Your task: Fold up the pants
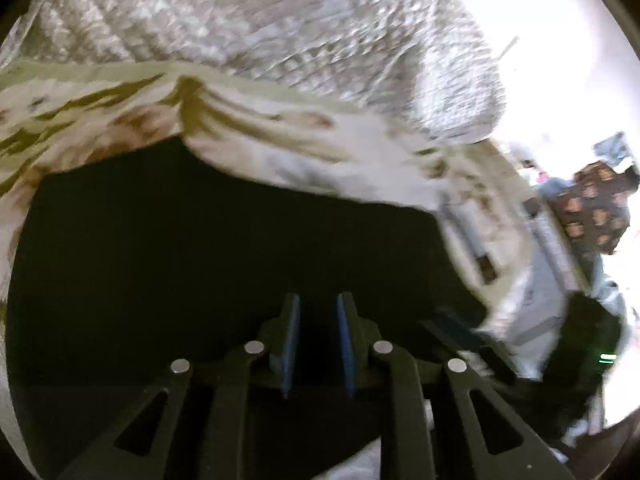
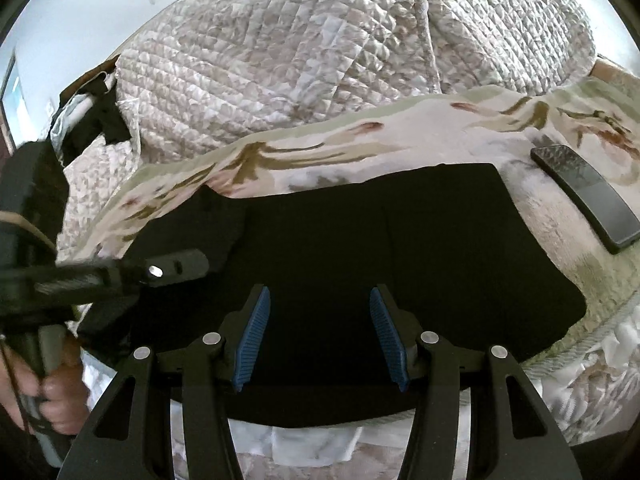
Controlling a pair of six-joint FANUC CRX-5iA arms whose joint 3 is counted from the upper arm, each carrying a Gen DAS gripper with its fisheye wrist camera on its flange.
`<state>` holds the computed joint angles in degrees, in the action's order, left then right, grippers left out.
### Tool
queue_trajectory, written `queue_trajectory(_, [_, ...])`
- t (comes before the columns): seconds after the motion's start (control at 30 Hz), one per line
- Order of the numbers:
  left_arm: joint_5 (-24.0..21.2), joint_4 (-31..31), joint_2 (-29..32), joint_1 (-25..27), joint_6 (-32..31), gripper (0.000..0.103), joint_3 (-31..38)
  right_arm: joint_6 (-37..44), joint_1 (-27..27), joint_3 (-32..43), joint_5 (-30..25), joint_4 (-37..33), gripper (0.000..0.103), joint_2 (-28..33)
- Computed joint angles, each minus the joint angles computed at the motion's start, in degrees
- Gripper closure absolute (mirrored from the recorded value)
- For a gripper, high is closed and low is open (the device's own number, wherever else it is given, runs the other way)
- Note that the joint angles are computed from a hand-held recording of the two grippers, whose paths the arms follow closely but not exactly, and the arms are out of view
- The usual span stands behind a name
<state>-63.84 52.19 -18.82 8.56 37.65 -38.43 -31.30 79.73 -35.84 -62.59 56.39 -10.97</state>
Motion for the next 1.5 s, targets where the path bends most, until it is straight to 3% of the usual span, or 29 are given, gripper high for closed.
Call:
queue_trajectory(0.13, [1.94, 0.62, -5.17, 5.46, -2.8, 0.069, -1.0, -1.29, -1.42, -1.61, 5.8, 3.48, 0.05, -1.21])
queue_trajectory(0.27, [6.33, -3.7, -7.57, 11.05, -3.46, 0.068, -1.09, -1.55, -5.55, -2.26, 16.24, 5.77, 0.05, -1.41])
queue_trajectory(0.43, [4.03, -6.2, -8.2, 17.55, -4.04, 0.068, -3.1, 3.17, -11.88, 0.58, 28.61, 0.43, 0.05, 2.25])
queue_trajectory(0.57, [2.53, -6.9, -9.87, 19.61, -6.67, 0.068, -5.28, 8.8, -13.97, 3.44, 32.27, -2.69, 0.051, 4.83])
queue_trajectory(0.6, [2.92, -7.07, -10.28, 19.34, -6.87, 0.068, -5.66, 10.14, -14.24, 4.08, 32.73, -3.69, 0.052, 5.38])
queue_trajectory(0.63, [3.3, -7.27, -10.34, 18.97, -6.71, 0.068, -5.76, 12.39, -14.49, 5.11, 32.88, -5.05, 0.061, 6.23])
queue_trajectory(0.67, [3.43, -7.49, -10.3, 18.84, -6.51, 0.068, -5.69, 13.72, -14.69, 5.67, 32.94, -5.87, 0.087, 6.69])
queue_trajectory(0.7, [3.36, -7.53, -10.27, 19.0, -6.66, 0.068, -5.68, 15.37, -14.94, 6.44, 33.43, -8.24, 0.101, 7.25])
queue_trajectory(0.73, [3.68, -7.67, -10.08, 18.75, -6.52, 0.068, -5.52, 15.81, -15.31, 6.28, 34.54, -9.69, 0.101, 7.26])
queue_trajectory(0.9, [4.15, -8.64, -10.22, 18.03, -6.34, 0.068, -5.18, 8.57, -15.14, 2.96, 34.89, -1.99, 0.101, 4.74])
queue_trajectory(1.27, [3.83, -10.99, -10.72, 17.26, -4.92, 0.068, -4.19, 6.22, -12.97, 2.04, 30.55, 0.12, 0.101, 2.46])
queue_trajectory(1.5, [5.05, -12.64, -11.17, 15.96, -4.58, 0.068, -4.24, 10.84, -12.83, 3.02, 28.9, -6.08, 0.101, 3.7])
